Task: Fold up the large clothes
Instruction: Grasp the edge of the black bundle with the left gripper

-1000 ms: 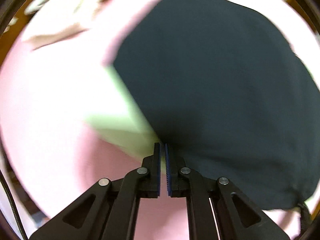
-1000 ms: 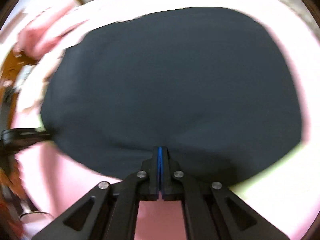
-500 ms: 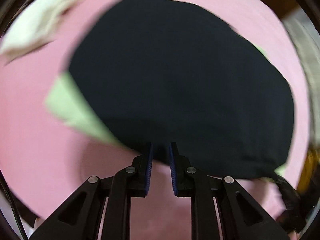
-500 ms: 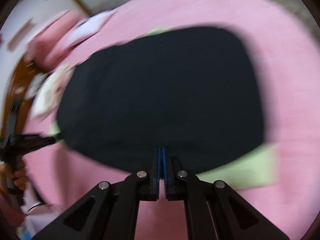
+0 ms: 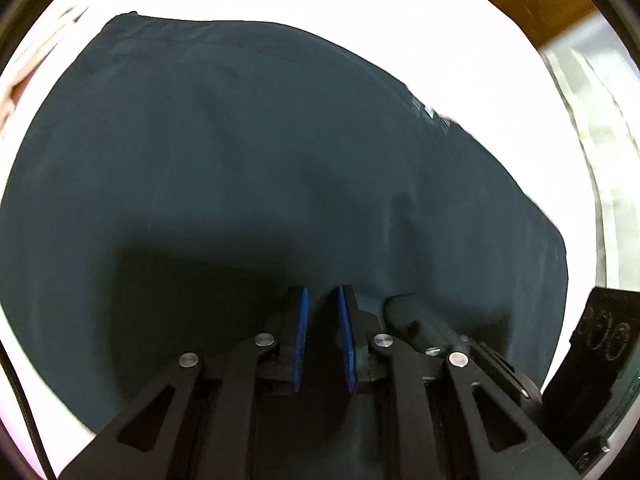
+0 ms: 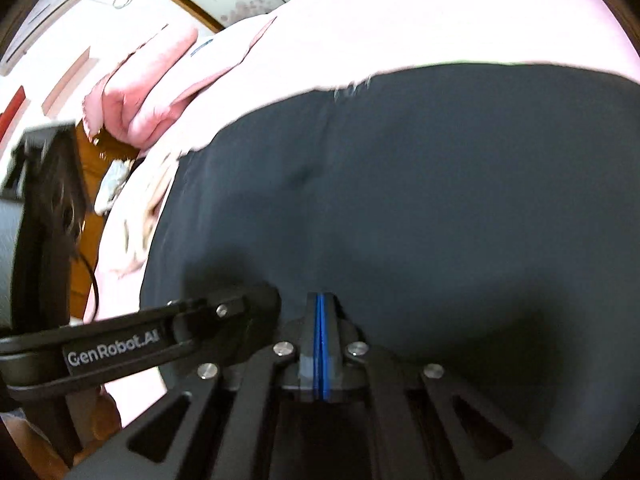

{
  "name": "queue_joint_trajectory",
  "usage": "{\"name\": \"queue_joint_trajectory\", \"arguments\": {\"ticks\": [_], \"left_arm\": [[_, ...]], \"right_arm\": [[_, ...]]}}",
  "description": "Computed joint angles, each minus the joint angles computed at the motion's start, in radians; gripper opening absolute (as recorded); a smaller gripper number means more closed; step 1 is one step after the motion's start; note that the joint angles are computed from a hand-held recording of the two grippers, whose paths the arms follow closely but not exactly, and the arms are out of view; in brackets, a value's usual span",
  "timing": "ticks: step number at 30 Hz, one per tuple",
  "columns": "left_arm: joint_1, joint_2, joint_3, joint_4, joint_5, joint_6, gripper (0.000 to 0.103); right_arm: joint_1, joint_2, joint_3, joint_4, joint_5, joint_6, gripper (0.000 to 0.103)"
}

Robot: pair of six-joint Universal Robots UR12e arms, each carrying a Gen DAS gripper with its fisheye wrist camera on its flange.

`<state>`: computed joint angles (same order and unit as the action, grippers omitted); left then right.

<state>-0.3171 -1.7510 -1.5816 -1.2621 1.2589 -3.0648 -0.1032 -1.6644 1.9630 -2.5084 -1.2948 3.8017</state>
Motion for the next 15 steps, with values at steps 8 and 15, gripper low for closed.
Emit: {"name": "queue_joint_trajectory", "arguments": {"ticks": [8,15], "left_arm": [[-0.04,-0.092,0.06,0.232,0.138,-0.181,0.013],[-0.011,-0.156,0.102,0.28,0.358,-0.274,0.015]], "right_arm": [[-0.108,-0.014,0.021,-0.02,0.005,-0.011,0.0],[-0.187,-0.179,0.076,0.205,-0.299,0.072,0.0]]}}
